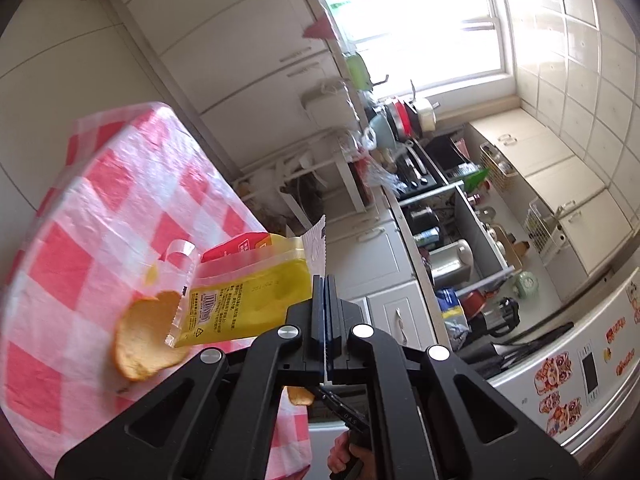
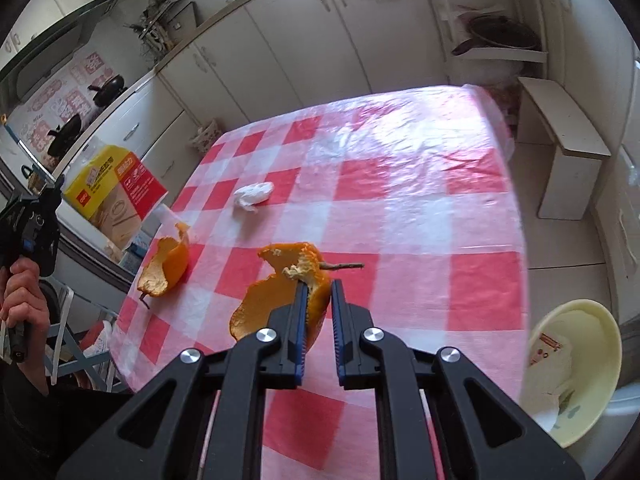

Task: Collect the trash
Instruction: 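Grasp the orange peel half with the right tool while the left tool holds the yellow box, then carry the box and peel to the yellow basin and open both tools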

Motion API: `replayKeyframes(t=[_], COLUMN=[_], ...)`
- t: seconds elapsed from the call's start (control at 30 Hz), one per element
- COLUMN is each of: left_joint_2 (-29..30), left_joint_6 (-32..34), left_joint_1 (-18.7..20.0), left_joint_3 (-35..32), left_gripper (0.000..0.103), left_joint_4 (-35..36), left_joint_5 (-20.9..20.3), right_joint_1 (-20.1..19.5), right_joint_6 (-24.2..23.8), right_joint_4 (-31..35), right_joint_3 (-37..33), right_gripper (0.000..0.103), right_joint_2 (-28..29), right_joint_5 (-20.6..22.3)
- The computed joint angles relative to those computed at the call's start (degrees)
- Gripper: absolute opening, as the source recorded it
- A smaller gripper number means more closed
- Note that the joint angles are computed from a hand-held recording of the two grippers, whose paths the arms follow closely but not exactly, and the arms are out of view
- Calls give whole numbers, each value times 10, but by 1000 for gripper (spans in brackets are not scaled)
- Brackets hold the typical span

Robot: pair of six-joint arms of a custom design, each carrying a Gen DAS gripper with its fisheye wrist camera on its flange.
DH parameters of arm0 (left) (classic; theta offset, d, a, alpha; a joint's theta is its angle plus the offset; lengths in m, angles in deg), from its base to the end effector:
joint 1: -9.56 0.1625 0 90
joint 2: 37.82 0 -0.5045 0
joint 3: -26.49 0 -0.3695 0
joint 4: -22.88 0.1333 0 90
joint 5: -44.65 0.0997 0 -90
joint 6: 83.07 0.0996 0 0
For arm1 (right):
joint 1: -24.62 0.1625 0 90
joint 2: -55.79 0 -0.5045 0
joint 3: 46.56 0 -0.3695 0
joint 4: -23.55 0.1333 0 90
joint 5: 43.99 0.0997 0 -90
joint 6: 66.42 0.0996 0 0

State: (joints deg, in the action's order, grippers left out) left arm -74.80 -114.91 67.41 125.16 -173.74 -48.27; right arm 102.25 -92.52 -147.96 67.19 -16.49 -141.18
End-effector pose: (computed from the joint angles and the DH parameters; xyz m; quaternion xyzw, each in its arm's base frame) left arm -0.2741 -0.6771 0.1407 -0.0122 -0.9238 0.3115 0.2224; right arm -0.0041 -0.5830 0.3869 0.0908 -0.9336 0.3032 0.1682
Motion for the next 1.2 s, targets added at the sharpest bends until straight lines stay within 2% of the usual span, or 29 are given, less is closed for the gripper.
replayKeyframes(t=[0.2,0.27,0.4,0.5,0.57,0.6,0.63,0.67,0.73,0.93,1.03,1.2], left_joint_2=[62,84,130,164,188,202,213,228,259,337,364,403], left_joint_6=[-2,-2,11,24,26,25,22,16,0,-34,-40,-44], left_joint_1=[-21,-29,-54,-77,-91,-98,-101,-104,-112,-132,-141,-152], left_joint_3=[-74,-101,-154,-192,-214,-226,-235,-249,-276,-345,-374,-436], left_gripper=[1,1,1,1,1,1,1,1,1,1,1,1], left_joint_4=[50,70,119,160,179,188,194,201,215,267,297,359], left_joint_5=[-41,-50,-65,-73,-83,-87,-92,-100,-110,-125,-117,-92], right_joint_1=[-66,-85,-107,-124,-130,-131,-133,-136,-142,-162,-170,-179], right_joint_6=[23,22,-2,-10,-11,-6,3,6,16,46,57,80], right_joint_4=[-49,-73,-119,-119,-90,-77,-80,-79,-84,-129,-138,-125], right_joint_3=[14,20,25,20,9,4,5,6,12,30,35,28], right_gripper=[12,12,12,12,13,17,30,36,40,52,56,56], right_joint_2=[-72,-90,-99,-97,-93,-90,-89,-92,-103,-135,-147,-157], right_joint_5=[7,-10,-75,-102,-124,-136,-141,-139,-119,-20,23,59])
